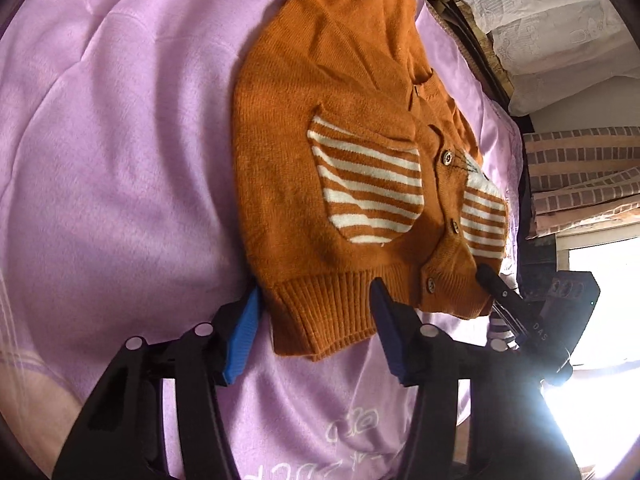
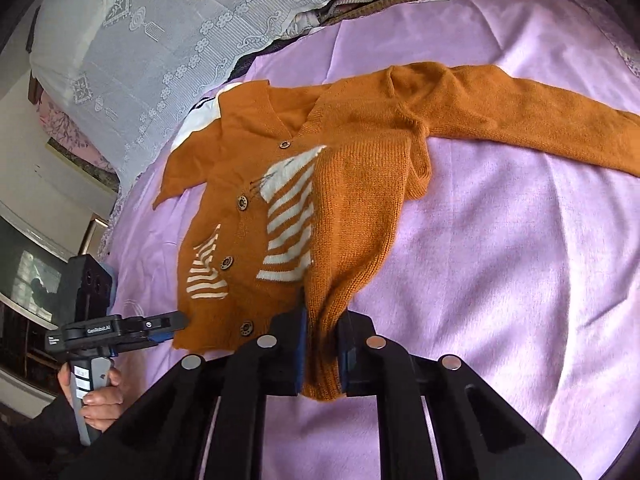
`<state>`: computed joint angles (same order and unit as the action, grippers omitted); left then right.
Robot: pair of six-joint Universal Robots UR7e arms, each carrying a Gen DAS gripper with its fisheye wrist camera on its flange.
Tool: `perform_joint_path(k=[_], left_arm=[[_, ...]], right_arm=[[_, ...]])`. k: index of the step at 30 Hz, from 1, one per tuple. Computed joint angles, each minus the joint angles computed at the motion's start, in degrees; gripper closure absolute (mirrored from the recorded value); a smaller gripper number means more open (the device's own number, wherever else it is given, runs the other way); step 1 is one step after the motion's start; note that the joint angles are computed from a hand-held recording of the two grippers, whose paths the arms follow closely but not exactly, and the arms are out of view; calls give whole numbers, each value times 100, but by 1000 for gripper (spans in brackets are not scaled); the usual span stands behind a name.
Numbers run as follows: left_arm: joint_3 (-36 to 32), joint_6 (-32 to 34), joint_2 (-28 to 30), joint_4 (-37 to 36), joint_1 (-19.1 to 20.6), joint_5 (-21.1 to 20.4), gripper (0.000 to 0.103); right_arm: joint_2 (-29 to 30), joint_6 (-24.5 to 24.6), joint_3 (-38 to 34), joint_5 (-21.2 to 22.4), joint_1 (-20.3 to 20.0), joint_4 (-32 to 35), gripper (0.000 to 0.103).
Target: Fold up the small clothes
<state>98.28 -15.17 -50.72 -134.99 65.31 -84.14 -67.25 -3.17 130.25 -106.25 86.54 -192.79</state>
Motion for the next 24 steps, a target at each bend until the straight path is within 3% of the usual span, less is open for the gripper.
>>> perform_joint_path(k=[2, 5, 6, 7, 8, 9, 11, 15, 19, 22, 24], left_arm=[[89, 72, -51, -45, 49, -214, 25], [121, 151, 57, -196, -111, 105, 22], [153, 239, 71, -275, -181, 280, 24], [179, 329, 89, -341, -264, 500, 43], [158, 438, 114, -298, -304, 588, 86], [79, 454, 134, -134, -258, 439, 94], [164, 293, 20, -218, -219, 345, 95], [536, 417, -539, -287, -351, 538, 95], [771, 688, -1060, 201, -334, 736, 95], [844, 599, -1068, 722, -208, 925, 94], [824, 485, -1030, 891, -96, 835, 93]], right_arm=[[-96, 162, 77, 78, 29, 78, 90], [-154, 361, 230, 180, -2, 66, 90], [-145, 405, 262, 155, -14, 48, 91], [-125, 458, 290, 124, -10, 10, 91], [-121, 518, 320, 88, -21, -11, 90], [-131, 579, 361, 90, -35, -26, 90], [-195, 642, 449, 162, -63, -5, 91], [-369, 631, 589, 149, 60, 346, 93], [-438, 477, 817, -5, 219, 939, 94], [-322, 548, 961, -67, 58, 1122, 98], [-376, 637, 1077, 264, -236, 1049, 98]])
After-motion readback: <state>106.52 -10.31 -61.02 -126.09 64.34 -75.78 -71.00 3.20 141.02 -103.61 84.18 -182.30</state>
